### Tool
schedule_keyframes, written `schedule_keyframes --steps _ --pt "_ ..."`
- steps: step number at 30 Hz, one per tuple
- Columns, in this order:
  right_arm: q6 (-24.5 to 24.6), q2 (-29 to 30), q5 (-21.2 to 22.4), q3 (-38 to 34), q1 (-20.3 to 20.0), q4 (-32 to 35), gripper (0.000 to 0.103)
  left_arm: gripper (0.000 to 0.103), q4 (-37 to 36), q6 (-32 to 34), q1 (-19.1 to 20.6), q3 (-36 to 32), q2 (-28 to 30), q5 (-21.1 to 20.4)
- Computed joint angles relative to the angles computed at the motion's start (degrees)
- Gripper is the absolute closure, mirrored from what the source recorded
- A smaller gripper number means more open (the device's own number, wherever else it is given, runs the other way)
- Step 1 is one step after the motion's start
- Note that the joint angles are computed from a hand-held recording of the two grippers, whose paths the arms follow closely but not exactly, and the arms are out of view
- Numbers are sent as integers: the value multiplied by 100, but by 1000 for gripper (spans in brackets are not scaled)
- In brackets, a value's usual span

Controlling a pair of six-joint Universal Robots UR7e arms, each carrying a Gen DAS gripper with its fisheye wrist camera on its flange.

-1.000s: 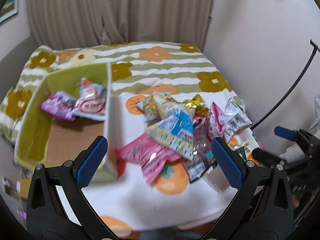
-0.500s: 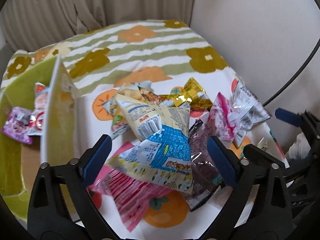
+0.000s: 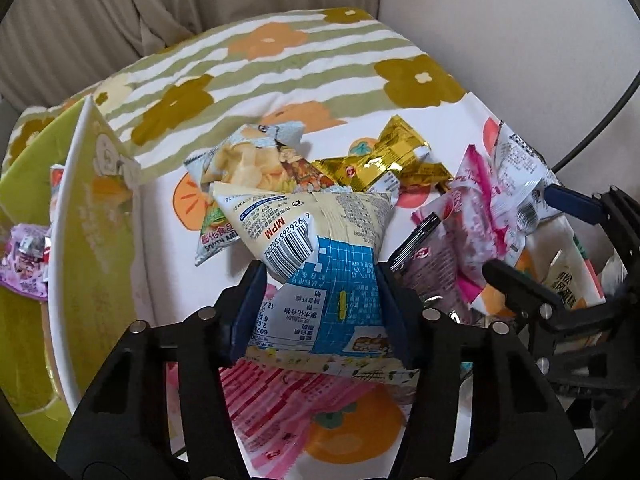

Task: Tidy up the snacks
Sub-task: 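Grasp the blue-and-yellow bag with the left tool while the right tool grasps the pink bag, then carry both bags into the yellow-green box and open both tools to release them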

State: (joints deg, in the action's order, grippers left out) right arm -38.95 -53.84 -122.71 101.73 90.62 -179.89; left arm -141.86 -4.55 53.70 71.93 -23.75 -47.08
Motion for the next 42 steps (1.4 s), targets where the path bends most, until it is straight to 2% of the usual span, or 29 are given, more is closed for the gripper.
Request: schedule_keyframes --steps 3,7,14,18,20,24,31,42 --pt "5 68 19 -72 -27 17 18 54 -35 13 8 38 -29 -8" --pt "40 167 40 -190 -38 42 26 55 -145 49 -8 128 -75 0" --pt "233 374 -20 -403 -12 63 29 56 -288 34 -17 305 -212 -79" --pt "322 455 -67 -482 -31 104 36 56 -344 51 -16 354 -247 -136" --pt "456 457 -74 -520 -60 231 43 56 -373 66 -15 372 -261 -159" --pt "601 434 -72 -492 -103 301 47 56 -447 94 -19 433 -300 -186" --pt "677 384 -15 -409 -101 280 70 56 -561 71 -63 563 -391 -145" --pt "380 123 -59 -97 150 -536 72 56 -1101 85 -291 970 -711 -55"
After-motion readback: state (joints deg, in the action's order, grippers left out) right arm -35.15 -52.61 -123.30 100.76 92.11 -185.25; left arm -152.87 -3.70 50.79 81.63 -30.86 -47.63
